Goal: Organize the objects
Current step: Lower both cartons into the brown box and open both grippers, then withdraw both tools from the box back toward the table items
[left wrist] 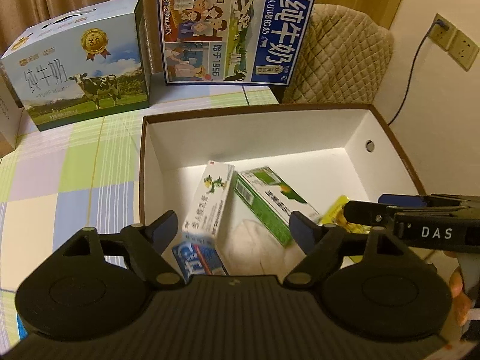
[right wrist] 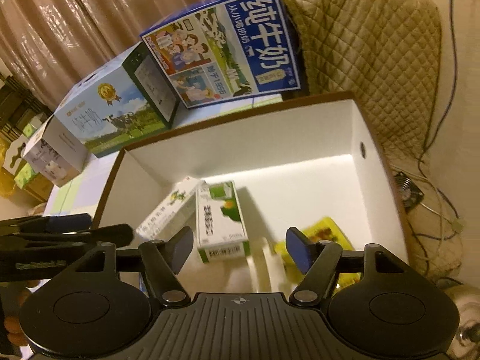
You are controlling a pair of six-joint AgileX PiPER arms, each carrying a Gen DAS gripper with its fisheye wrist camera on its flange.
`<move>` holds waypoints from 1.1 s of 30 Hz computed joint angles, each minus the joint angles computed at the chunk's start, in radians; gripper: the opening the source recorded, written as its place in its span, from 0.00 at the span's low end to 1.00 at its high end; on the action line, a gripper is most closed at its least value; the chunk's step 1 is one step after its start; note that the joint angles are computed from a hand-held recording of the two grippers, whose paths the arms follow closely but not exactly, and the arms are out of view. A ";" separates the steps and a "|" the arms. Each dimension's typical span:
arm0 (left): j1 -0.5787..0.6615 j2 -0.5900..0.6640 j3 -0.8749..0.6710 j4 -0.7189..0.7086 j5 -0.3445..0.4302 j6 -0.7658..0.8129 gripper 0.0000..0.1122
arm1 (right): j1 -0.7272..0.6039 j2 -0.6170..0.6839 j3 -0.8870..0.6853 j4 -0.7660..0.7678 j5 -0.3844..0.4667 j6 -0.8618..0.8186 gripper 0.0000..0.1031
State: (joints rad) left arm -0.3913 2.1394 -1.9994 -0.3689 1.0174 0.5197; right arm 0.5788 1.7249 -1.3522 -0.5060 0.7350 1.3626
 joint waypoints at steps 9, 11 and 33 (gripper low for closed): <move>0.042 -0.183 0.261 -0.054 -0.070 0.079 0.77 | 0.105 -0.079 0.075 -0.070 0.047 0.131 0.67; 0.048 -0.222 0.313 -0.062 -0.087 0.095 0.77 | 0.132 -0.089 0.078 -0.092 0.064 0.154 0.67; 0.226 -0.509 0.682 -0.142 -0.088 0.264 0.80 | 0.408 -0.061 0.006 -0.182 0.211 0.373 0.68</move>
State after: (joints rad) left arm -0.1655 1.6307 -1.3177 -0.5107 0.9290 0.7834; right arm 0.9872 1.6643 -1.3463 -0.6875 0.9456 1.7352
